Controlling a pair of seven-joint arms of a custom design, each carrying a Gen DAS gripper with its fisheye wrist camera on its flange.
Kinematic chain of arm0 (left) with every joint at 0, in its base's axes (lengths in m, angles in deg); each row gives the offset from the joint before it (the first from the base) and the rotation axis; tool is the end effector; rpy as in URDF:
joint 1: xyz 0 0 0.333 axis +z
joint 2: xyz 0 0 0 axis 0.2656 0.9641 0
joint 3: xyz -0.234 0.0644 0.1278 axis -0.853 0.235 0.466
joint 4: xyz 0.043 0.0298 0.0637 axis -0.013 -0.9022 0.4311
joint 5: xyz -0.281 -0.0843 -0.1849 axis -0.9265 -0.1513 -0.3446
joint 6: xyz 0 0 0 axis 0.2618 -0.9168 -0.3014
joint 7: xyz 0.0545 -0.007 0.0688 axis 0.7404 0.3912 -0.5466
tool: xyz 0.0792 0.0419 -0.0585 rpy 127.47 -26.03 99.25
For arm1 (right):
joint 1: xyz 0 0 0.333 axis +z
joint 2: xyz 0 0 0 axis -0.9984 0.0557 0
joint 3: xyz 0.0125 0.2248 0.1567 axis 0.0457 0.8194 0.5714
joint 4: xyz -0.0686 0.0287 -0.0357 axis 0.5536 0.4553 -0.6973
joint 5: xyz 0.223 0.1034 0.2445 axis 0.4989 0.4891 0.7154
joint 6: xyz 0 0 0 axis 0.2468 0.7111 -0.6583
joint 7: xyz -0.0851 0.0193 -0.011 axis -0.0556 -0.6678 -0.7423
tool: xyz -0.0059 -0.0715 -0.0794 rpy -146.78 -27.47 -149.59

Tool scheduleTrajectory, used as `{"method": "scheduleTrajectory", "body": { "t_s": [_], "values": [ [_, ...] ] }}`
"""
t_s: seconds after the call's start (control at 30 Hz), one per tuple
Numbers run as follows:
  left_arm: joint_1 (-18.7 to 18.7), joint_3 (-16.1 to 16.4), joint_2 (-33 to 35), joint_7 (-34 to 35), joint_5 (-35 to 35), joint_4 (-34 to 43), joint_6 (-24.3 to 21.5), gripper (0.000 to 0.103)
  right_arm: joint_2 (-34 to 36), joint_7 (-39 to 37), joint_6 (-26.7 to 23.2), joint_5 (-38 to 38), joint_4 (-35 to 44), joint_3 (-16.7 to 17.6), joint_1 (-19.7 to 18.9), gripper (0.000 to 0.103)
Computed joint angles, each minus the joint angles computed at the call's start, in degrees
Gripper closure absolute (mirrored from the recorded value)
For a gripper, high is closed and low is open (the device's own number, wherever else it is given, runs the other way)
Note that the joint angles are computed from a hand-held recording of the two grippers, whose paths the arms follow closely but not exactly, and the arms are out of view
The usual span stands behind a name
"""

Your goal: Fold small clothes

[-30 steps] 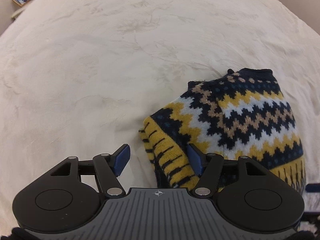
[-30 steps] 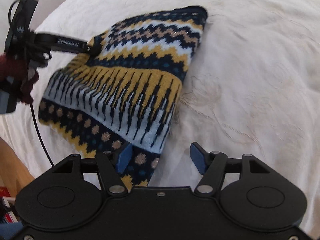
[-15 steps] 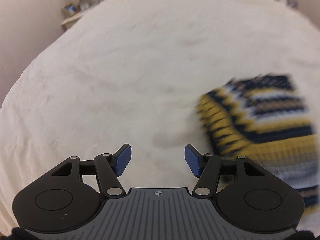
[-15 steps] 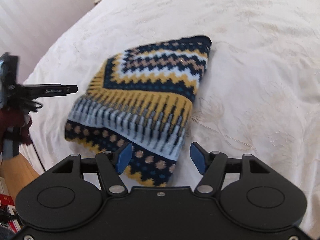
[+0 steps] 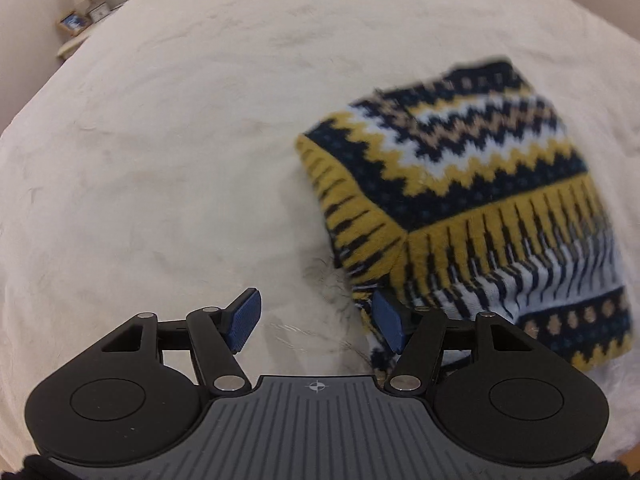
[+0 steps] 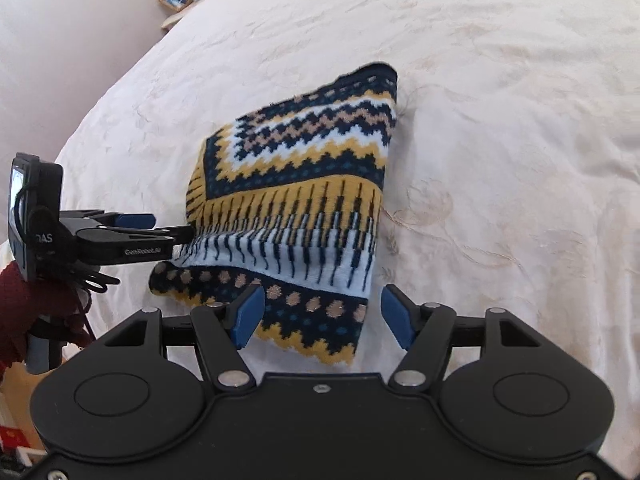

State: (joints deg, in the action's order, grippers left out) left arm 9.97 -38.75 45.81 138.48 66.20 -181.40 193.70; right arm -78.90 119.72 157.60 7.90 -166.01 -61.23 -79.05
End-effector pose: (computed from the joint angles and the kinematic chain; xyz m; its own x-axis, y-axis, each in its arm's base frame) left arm 0.4554 -0.1252 0.5144 0.0997 -0.9883 -0.1151 -0.8568 -0.0264 -0.5150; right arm 0.4303 0.0466 0.5238 0.3030 -0.8865 -0.3496 -0.8821 -0.1220 -0.4550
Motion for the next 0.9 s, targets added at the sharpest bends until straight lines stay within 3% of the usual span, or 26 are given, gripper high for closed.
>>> {"method": "scheduleTrajectory", "body": {
  "t_s": [0.17, 0.23, 0.33, 0.43, 0.6, 0.7, 0.77, 0.9],
  "values": [
    [-0.9, 1.0, -7.6, -1.8, -3.8, -2.1, -1.5, 0.044, -6.4, 5.2, 4.8, -2.1, -4.4, 2.7, -0.6, 0.034],
    [-1.4, 1.1, -10.8, -3.1, -6.2, -2.6, -3.0, 0.044, -9.4, 8.2, 6.9, -3.7, -6.2, 3.9, -0.9, 0.027],
    [-1.3, -0.8, -13.3, -6.3, -6.2, -1.4, -5.8, 0.044, -12.7, 11.3, 8.3, -6.2, -7.8, 4.7, -0.8, 0.026],
    [-0.9, -4.0, -13.9, -10.6, -3.4, 2.5, -13.0, 0.044, -15.5, 13.6, 8.1, -7.7, -8.4, 4.7, -0.3, 0.014],
    [-2.4, -7.3, -14.8, -14.3, 1.9, 6.0, -20.6, 0.044, -20.4, 15.2, 8.1, -10.4, -9.4, 5.2, 0.2, 0.009],
    [-3.5, -9.1, -13.3, -14.9, 3.8, 9.9, -28.3, 0.044, -22.9, 15.3, 7.4, -10.7, -9.9, 4.8, 1.0, 0.001],
    [-4.6, -10.1, -12.4, -14.8, 5.2, 12.1, -32.9, 0.044, -24.2, 15.4, 7.1, -10.5, -10.2, 4.5, 1.4, 0.001],
    [-7.6, -8.0, -15.2, -16.2, 3.2, 10.0, -31.2, 0.044, -26.2, 17.3, 5.4, -11.9, -10.2, 5.8, 0.4, 0.001]
  ]
}}
